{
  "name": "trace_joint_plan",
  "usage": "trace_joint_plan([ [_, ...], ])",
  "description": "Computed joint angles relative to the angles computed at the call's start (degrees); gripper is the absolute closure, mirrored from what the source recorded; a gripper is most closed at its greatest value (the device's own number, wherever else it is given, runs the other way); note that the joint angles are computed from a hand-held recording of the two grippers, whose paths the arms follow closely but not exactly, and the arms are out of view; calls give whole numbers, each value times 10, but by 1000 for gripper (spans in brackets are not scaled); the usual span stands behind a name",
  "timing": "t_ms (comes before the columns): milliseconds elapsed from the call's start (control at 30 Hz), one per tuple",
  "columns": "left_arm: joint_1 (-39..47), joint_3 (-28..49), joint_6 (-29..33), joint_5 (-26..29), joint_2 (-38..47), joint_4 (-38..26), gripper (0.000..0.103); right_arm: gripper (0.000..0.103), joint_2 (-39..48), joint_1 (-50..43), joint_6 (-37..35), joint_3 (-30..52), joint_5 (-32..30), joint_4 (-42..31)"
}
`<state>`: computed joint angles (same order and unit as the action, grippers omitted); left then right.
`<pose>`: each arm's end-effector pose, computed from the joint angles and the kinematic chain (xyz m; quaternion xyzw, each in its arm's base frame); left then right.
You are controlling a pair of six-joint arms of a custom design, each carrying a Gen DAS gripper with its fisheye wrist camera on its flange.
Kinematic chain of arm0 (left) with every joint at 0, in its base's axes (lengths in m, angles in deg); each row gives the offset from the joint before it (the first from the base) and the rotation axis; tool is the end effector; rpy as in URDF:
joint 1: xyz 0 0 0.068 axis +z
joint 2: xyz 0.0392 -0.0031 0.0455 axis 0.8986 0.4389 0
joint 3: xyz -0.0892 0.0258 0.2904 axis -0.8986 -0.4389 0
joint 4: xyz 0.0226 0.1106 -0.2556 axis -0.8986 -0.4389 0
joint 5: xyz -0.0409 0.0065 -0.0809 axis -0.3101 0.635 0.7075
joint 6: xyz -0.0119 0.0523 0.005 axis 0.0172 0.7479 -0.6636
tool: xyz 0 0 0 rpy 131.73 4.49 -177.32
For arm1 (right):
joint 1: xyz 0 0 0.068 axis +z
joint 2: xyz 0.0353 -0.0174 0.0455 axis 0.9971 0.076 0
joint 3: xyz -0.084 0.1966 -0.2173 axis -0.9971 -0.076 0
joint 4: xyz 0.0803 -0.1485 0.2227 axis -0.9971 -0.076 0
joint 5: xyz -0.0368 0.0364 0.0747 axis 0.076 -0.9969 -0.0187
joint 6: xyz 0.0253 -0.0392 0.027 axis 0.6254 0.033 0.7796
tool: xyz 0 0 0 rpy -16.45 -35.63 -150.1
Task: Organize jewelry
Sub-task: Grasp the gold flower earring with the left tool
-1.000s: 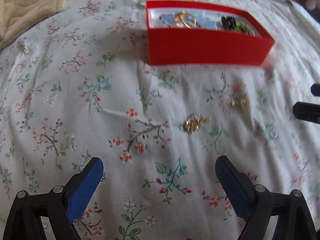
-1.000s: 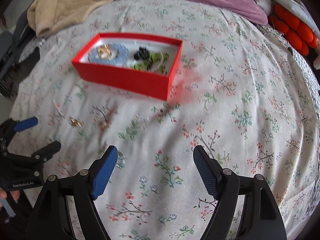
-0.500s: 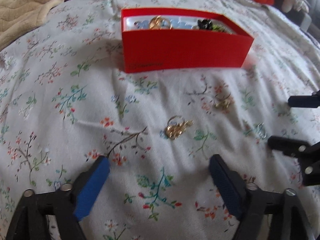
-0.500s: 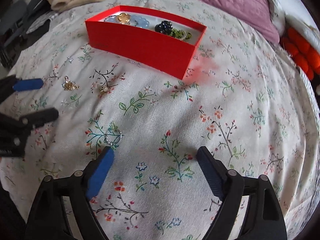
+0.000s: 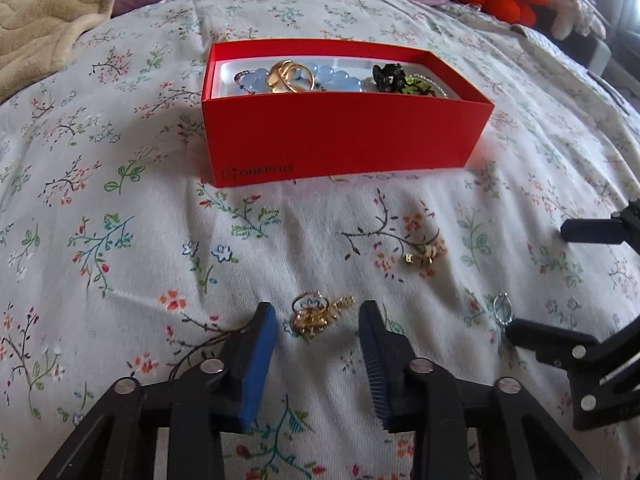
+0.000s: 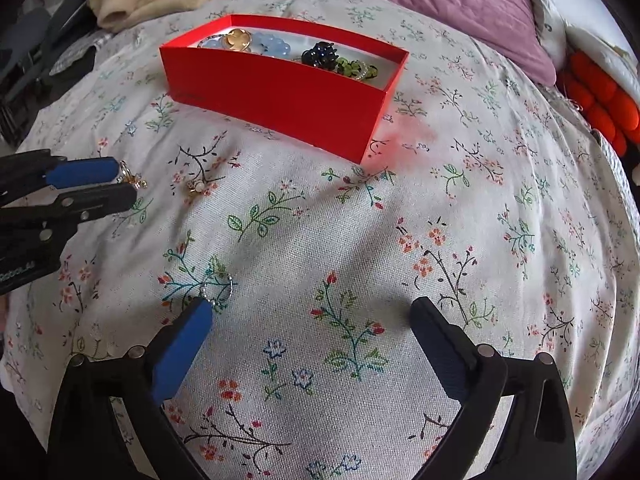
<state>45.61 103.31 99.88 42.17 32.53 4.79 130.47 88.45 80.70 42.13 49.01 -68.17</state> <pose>0.3658 -0.1355 0.1311 0.3801 0.8687 -0.1744 0.2654 0.2547 0.0060 0.1601 0.0832 0.9736 -0.0645 0.2025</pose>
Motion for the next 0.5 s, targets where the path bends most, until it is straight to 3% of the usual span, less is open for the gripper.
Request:
trace_joint_plan([
  [233, -5, 3, -15, -12, 5, 6, 87, 3, 1, -2, -3, 0, -4, 2],
  [500, 0, 4, -16, -13, -5, -2, 89, 3, 2, -5, -7, 3, -8, -1],
])
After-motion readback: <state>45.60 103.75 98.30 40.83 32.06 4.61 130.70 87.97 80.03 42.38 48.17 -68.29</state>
